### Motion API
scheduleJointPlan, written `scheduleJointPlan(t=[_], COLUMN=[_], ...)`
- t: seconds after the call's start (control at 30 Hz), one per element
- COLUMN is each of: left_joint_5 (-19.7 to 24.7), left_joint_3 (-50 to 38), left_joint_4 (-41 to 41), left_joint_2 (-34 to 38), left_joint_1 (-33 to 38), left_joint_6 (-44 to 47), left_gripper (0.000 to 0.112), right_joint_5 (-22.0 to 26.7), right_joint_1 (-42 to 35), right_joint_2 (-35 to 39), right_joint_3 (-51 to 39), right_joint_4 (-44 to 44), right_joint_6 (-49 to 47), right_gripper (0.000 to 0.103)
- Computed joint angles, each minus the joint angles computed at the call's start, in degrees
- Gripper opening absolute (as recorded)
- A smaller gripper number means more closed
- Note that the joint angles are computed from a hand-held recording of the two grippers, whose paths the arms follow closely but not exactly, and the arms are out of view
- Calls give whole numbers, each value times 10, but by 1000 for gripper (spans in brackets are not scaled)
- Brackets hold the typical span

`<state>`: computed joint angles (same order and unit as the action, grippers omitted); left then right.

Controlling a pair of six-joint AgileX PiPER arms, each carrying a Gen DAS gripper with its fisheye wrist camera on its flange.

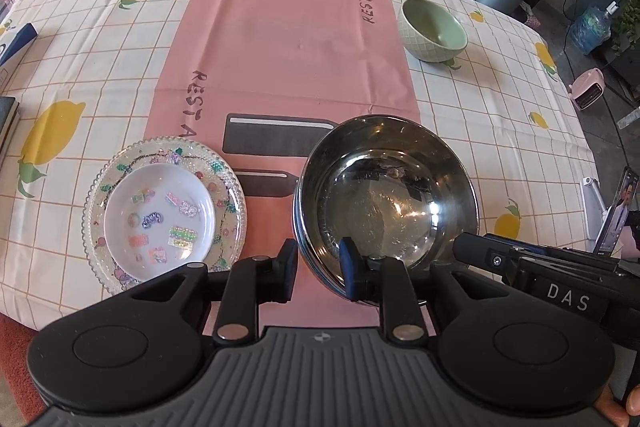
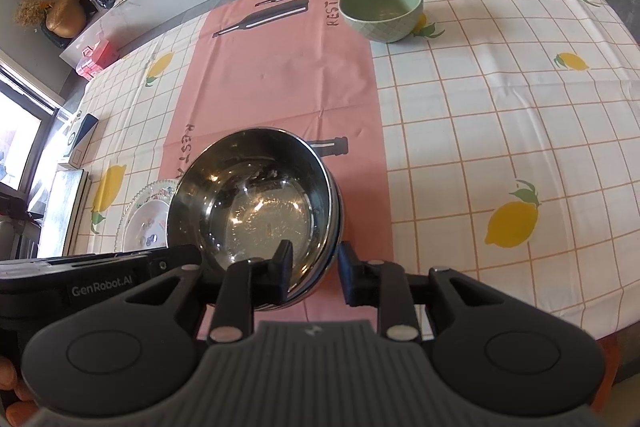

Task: Organize plates and bowls
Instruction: 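Carry the blue bowl with both grippers into the orange bowl, release, then reach both grippers to the pale green bowl rim and close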

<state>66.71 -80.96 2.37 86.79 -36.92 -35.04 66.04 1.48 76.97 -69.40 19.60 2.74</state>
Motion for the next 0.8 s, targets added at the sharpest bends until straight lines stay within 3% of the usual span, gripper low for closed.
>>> scheduleJointPlan(t=[0.2,0.33,0.5,0.63,0.8], left_joint_5=[-17,-56,-88,-102,-122], left_joint_3=[6,16,-1,-29,-67], left_joint_4=[43,68,35,54,4], left_joint_2=[-19,-40,-34,-13,25], left_joint_1=[-19,-31,-19,-30,-11], left_joint_6=[-21,-22,23,40,94], left_gripper=[30,40,41,41,41], right_joint_5=[0,0,-9,-19,-39], right_joint_1=[-5,-25,-48,-70,-96], right_joint_2=[-7,-16,-20,-14,1], right_joint_3=[-6,-6,-8,-13,-13], right_joint_4=[2,28,40,44,53], right_joint_6=[-6,-22,-28,-28,-33], right_gripper=[30,32,35,35,35])
